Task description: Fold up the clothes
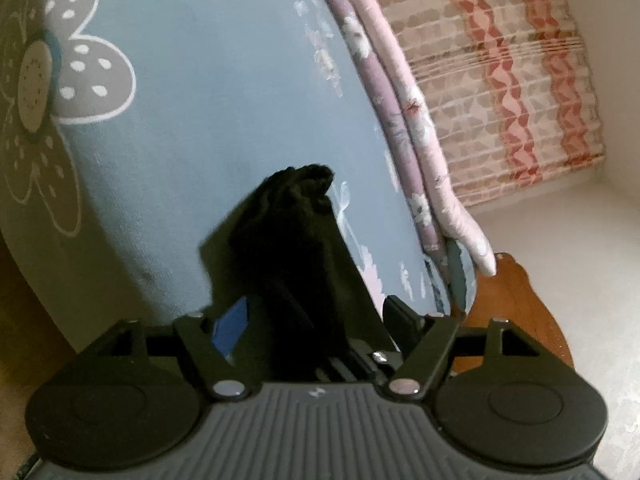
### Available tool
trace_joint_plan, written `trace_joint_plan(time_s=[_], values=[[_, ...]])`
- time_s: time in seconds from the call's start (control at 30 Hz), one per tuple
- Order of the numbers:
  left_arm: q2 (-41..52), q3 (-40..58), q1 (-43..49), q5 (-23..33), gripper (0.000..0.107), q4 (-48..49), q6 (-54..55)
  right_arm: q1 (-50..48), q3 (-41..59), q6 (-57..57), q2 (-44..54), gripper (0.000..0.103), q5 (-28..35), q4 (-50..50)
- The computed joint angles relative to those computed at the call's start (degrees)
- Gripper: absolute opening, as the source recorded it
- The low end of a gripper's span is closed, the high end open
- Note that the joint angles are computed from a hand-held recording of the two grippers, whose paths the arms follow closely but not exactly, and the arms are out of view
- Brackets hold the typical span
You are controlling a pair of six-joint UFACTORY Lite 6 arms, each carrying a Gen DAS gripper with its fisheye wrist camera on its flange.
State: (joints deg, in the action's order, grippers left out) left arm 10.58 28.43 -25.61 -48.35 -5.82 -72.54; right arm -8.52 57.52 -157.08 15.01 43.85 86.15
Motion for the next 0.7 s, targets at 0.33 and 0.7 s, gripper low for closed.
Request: trace_joint_plan(time_s=[0.33, 0.7], values=[[10.5, 13.9, 4.8, 5.6, 0.075, 5.1, -0.6, -0.8, 1.0, 3.8, -0.3, 0.010, 1.4, -1.7], [9.5, 15.4, 3.6, 12.4, 0.041, 0.6, 6.9, -9.1, 4.0, 15.8, -2.5, 0.050, 12.6, -13.1]])
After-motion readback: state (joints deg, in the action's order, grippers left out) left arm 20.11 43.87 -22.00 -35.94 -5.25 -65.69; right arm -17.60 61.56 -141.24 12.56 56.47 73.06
